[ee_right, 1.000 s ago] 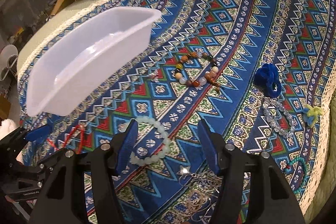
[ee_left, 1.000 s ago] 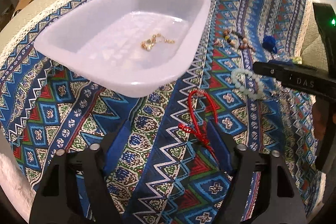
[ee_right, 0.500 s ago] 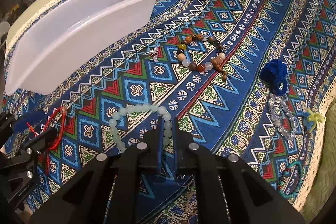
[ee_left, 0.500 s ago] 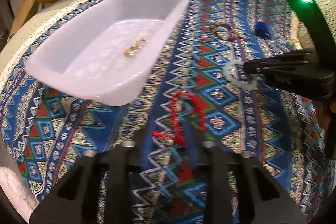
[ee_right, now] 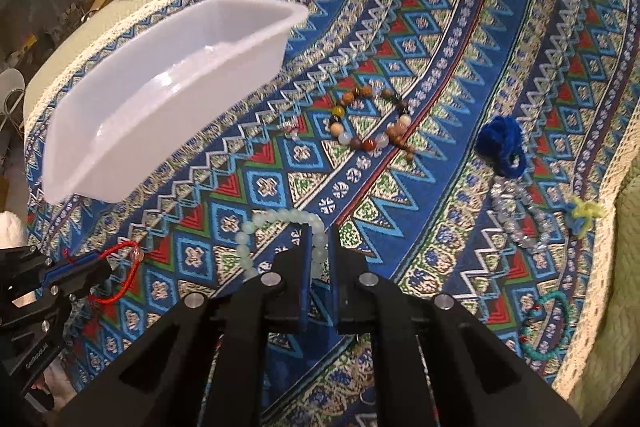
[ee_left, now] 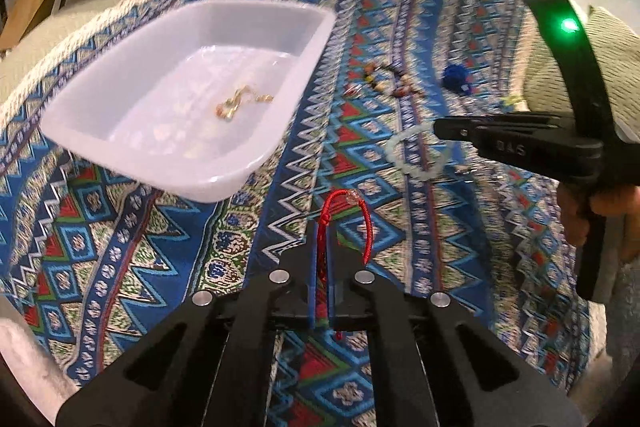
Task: Organize jewelry
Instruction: 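Grasp the red string bracelet with the left tool while the right tool grasps the pale green bead bracelet, then move both bracelets over the white tray and open both tools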
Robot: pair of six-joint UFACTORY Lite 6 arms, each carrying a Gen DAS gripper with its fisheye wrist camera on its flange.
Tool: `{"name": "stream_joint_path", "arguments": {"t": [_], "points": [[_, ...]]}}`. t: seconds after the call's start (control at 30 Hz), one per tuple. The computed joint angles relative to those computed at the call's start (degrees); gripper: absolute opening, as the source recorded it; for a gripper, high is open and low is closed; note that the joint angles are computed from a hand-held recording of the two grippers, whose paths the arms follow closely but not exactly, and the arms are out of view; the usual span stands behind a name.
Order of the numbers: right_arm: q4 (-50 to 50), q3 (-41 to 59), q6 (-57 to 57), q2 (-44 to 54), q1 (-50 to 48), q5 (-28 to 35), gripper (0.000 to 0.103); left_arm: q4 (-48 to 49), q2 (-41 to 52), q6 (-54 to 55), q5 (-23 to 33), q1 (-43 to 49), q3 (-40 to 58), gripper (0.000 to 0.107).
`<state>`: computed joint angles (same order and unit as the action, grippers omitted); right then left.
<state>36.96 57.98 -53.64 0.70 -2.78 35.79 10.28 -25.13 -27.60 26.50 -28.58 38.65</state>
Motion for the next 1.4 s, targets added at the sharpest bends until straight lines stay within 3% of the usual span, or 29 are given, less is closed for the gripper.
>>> {"name": "stream_joint_path", "arguments": {"t": [0.23,0.4,0.73,0.8,0.83,0.87,0.9,0.93,1.1,1.4], "points": [[-2.46,7.45,3.88,-4.46,1.90,6.89,0.009,-8.92,-3.74,11.16,8.35,4.99,7.38,0.004],[-5.90,21.18,12.89,1.18,10.37,8.31,0.009,-13.02,-1.00,19.72,12.15,13.92,13.51,0.004],[-14.14,48.07,28.06,21.64,23.07,10.71,0.009,-19.54,10.63,35.98,8.10,28.05,18.46,0.004],[-15.73,51.65,30.59,24.82,24.17,11.38,0.010,-18.78,13.05,36.89,6.84,28.85,19.26,0.014],[-15.86,51.52,30.88,24.93,24.26,11.28,0.014,-17.94,13.49,36.15,6.24,28.90,19.16,0.021],[-15.77,51.44,31.09,25.07,24.32,11.08,0.018,-17.52,13.98,35.90,5.69,29.15,19.11,0.038],[-15.61,51.45,31.26,25.14,24.28,10.84,0.029,-17.67,14.35,36.28,5.48,29.42,19.03,0.052],[-14.86,51.51,30.91,25.14,23.93,10.95,0.035,-18.59,14.48,37.34,5.30,30.02,18.83,0.054],[-15.38,48.24,29.72,21.48,21.29,10.12,0.035,-20.73,13.24,39.31,4.88,29.88,17.41,0.054],[-11.31,28.55,17.10,4.09,0.07,12.47,0.035,-23.62,6.95,36.95,4.27,16.64,11.62,0.054]]}}
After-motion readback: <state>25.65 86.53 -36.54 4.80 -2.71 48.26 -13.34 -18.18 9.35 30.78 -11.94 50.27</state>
